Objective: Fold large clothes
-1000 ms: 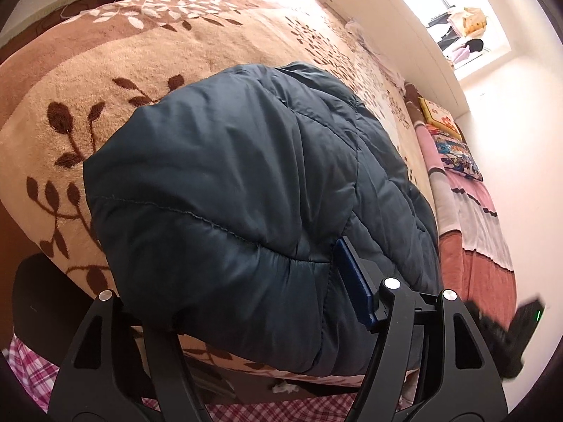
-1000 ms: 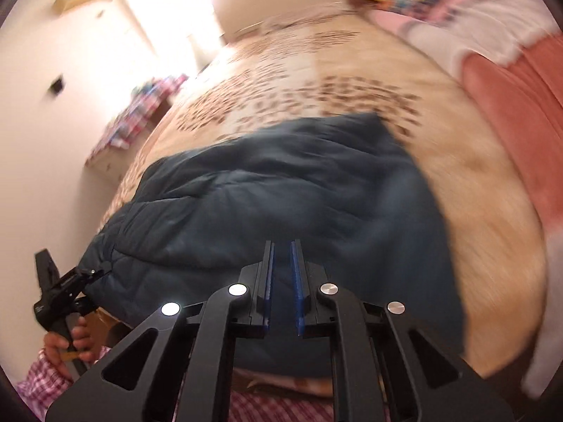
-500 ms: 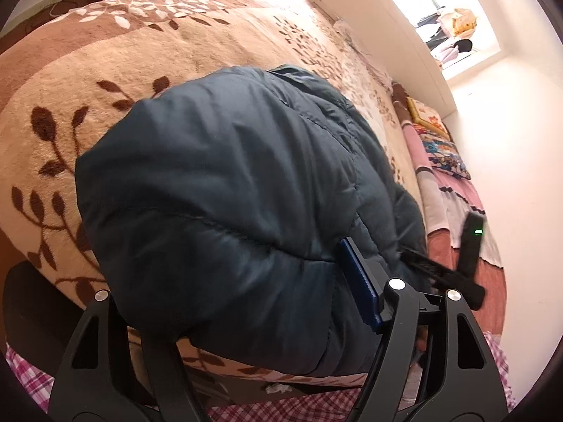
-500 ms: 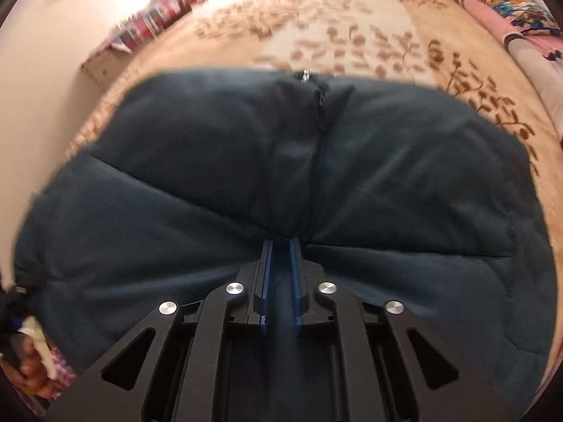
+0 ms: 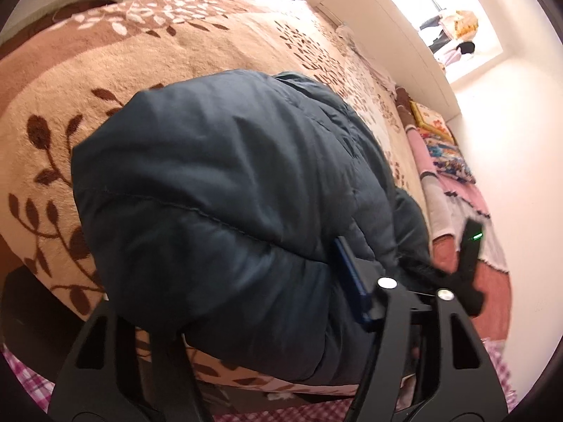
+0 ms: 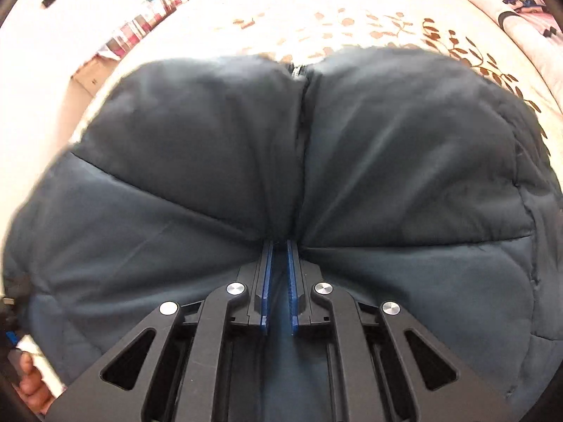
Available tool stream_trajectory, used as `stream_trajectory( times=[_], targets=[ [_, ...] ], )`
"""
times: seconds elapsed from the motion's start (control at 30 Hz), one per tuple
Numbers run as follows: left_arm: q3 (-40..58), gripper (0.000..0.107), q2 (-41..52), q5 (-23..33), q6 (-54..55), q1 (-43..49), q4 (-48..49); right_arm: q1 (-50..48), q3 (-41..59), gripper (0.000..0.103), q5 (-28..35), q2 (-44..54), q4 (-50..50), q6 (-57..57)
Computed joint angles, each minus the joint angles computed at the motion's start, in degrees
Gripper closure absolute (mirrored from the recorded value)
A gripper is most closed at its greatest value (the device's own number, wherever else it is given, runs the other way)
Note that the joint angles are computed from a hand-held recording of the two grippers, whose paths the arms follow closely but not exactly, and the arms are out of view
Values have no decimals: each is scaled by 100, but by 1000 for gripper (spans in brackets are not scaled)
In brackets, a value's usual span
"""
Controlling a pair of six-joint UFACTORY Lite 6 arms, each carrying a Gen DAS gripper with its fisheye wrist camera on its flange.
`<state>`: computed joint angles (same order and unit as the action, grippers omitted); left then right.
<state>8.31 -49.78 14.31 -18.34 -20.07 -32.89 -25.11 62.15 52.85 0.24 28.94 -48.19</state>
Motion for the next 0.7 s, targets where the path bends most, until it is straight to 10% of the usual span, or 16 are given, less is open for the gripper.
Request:
stream_trajectory(
  times=[0.23, 0.7],
  targets=[
    [-29, 51, -155, 148, 119, 127, 18, -341, 1353, 94, 659, 418, 766, 256],
    [304, 50, 383, -200, -1042, -272, 1313, 1049, 2338, 98, -369, 2247, -845, 1809]
  ],
)
